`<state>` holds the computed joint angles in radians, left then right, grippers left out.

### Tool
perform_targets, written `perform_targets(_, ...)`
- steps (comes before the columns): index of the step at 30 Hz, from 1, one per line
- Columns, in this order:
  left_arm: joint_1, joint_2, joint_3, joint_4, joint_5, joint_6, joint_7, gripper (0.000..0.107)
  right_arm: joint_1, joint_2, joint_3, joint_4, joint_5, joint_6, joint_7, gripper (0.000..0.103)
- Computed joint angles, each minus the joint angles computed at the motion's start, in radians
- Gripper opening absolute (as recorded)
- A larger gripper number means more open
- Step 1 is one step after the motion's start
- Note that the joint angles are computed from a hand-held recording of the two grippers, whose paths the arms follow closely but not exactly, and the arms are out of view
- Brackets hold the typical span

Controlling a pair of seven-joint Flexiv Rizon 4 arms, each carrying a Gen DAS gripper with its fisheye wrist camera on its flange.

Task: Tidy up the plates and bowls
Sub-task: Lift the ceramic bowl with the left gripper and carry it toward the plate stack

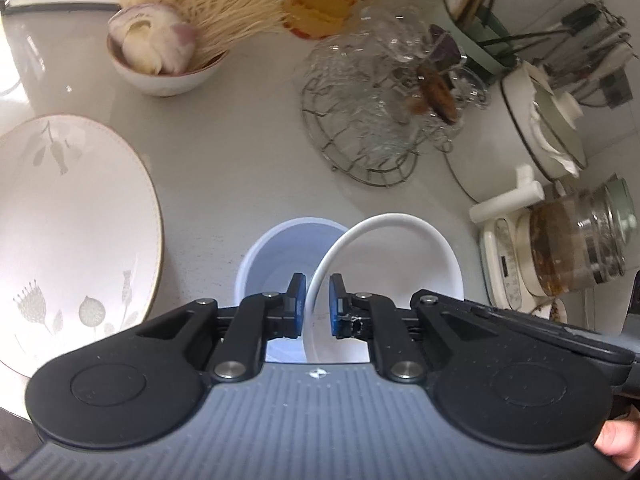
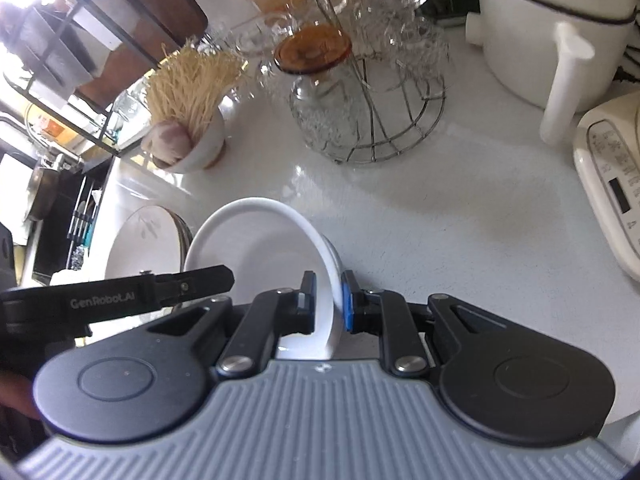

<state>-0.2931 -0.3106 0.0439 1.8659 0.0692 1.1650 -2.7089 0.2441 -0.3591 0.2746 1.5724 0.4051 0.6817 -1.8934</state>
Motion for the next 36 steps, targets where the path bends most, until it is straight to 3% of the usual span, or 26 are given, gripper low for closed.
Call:
perform_targets(5, -0.011, -0.009, 0.017, -0.002, 0.03, -0.001, -0.047, 0.013, 0.005, -0.027, 0.004, -0.019, -0.009, -0.015, -0.018, 0.017)
perform_targets(13, 0.003, 0.004, 0.001, 0.015, 0.012, 0.002, -0.017, 0.013, 0.005, -0.036, 0.012, -0.026, -0.005, 0.003, -0.049, 0.017)
perform_targets(20, 0.007, 0.023, 0.006, 0.033, 0.01, 0.012, -0.016, 0.013, 0.004, -0.025, 0.007, -0.022, 0.009, -0.011, -0.002, 0.017)
perform_targets(21, 0.009, 0.027, 0.005, 0.038, 0.007, 0.014, -0.016, 0.013, 0.005, -0.022, 0.005, -0.018, 0.009, -0.006, 0.008, 0.019)
perform_targets(23, 0.012, 0.036, 0.004, 0.049, 0.003, 0.02, -0.022, 0.024, 0.003, -0.015, 0.004, -0.01, 0.016, 0.002, 0.027, 0.045)
perform_targets(24, 0.01, 0.041, 0.008, 0.047, 0.011, 0.008, -0.03, 0.027, -0.001, -0.012, 0.005, -0.008, 0.025, 0.005, 0.03, 0.051)
perform_targets(36, 0.034, 0.039, -0.009, 0.048, 0.019, -0.011, 0.023, 0.029, 0.0, -0.052, -0.003, -0.04, 0.018, -0.012, 0.074, 0.053)
